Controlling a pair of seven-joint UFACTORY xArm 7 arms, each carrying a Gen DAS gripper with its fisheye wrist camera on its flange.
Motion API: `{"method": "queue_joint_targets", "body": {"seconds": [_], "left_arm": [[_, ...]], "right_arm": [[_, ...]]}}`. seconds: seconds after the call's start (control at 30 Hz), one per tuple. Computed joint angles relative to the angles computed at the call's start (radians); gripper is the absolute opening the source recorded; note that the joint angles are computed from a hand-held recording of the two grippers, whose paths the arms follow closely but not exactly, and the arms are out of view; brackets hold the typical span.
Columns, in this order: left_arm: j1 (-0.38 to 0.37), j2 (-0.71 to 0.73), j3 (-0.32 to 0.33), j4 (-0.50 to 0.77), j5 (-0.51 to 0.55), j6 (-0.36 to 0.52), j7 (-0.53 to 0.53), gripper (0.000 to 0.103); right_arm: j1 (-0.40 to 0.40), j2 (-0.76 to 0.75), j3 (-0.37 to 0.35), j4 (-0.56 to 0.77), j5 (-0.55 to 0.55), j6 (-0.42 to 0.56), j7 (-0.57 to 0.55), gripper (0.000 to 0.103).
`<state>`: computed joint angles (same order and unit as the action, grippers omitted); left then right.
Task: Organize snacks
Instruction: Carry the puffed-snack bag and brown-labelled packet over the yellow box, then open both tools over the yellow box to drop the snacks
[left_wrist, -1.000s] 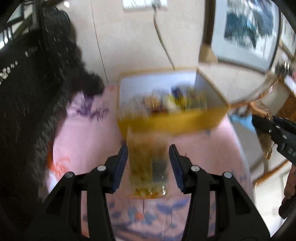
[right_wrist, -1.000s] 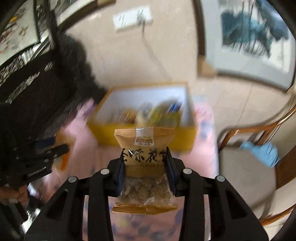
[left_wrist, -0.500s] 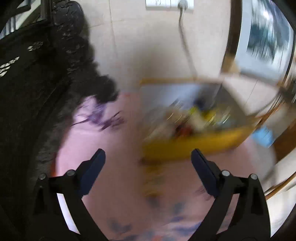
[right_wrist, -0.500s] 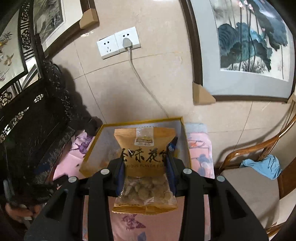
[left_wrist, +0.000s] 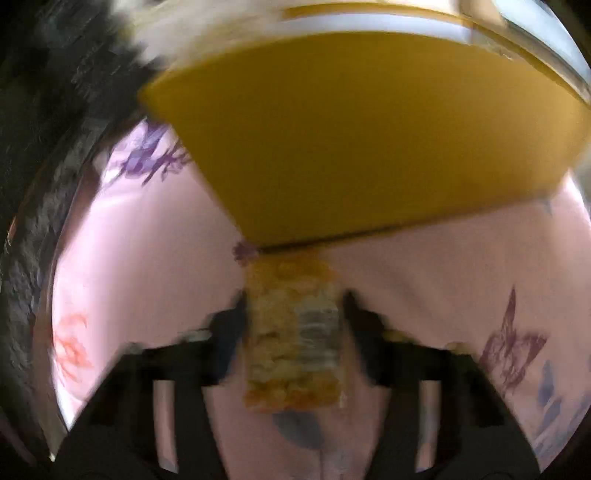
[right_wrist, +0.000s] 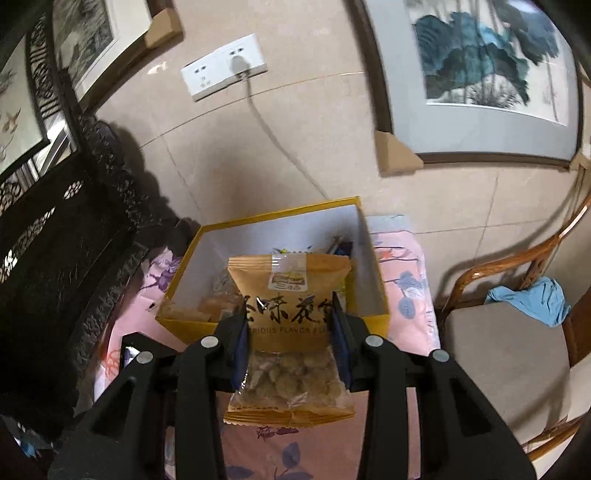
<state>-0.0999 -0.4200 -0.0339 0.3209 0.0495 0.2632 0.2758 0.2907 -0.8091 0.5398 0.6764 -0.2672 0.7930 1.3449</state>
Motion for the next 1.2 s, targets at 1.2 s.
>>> {"method": "queue_joint_targets", "body": {"seconds": [1.2], "left_arm": [[-0.126,-0.01,-0.022,0.465,-0.16,0.117,-0.027,0.047]], "right_arm": [[-0.159,0.23,-0.106,0.102,-0.085,-0.22,-0.083,0.043]]}}
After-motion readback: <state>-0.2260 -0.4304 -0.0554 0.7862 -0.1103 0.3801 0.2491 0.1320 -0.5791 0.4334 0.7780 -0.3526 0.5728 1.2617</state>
